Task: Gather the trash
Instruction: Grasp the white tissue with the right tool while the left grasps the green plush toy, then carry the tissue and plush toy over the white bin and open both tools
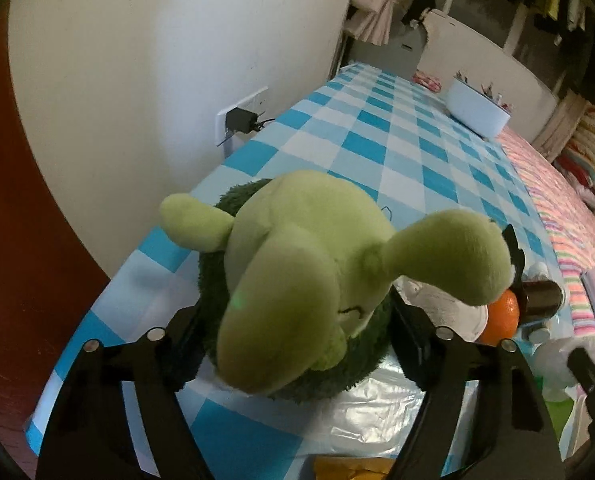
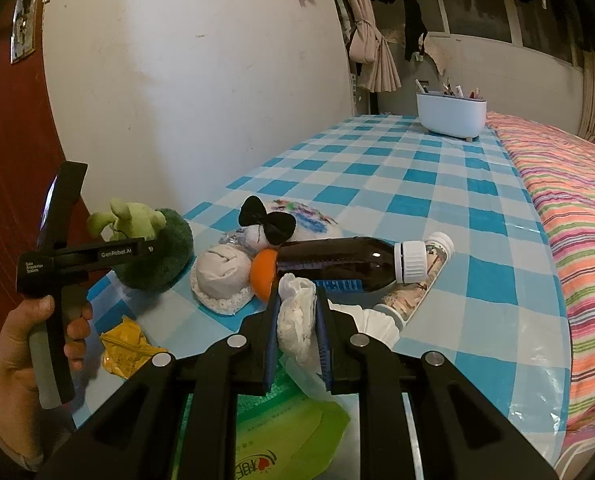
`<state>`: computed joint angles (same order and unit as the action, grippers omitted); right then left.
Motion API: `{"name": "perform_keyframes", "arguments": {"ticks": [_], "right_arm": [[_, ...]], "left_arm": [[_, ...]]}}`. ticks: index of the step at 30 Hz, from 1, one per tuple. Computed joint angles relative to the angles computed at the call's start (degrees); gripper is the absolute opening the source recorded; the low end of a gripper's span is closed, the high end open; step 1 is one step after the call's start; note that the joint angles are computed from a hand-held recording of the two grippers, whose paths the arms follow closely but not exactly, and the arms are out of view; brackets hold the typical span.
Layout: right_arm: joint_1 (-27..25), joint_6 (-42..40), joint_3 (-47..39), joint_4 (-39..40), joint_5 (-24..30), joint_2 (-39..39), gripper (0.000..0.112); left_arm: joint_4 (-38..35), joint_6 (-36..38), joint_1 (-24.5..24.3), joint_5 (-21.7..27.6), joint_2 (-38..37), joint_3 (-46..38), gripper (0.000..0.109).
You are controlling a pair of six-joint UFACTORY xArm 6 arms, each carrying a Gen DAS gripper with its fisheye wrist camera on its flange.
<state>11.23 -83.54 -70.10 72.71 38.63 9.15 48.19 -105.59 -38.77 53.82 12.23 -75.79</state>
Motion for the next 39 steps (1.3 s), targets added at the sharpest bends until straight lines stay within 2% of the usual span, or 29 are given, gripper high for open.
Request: {"name": "perform_keyframes", "arguments": {"ticks": [6,21,32,39], "right_arm": [[-0.5,-2.1,0.5,2.3,0.3,-0.7,0.017],[-3.8,-5.7,3.6,4.9,0.8,-4.1,0.017],[-8.1,-6.7,5.6,5.4,2.2,-6.6,0.017],[-11.3,-7.5,7.0,5.7,2.5,-8.3,0.017]], "left_arm": [[1.4,-1.0,-0.6,-1.3,0.0,-0.3,0.071],[5.0,2.6,-4.9,2.8,3.9,-9.1,0.071],[4.9,8.4,-7.0,3.0,10.7,-19.5,0.071],[4.0,14.4,-8.6,3.3,17.5,-29.9,0.071]]}}
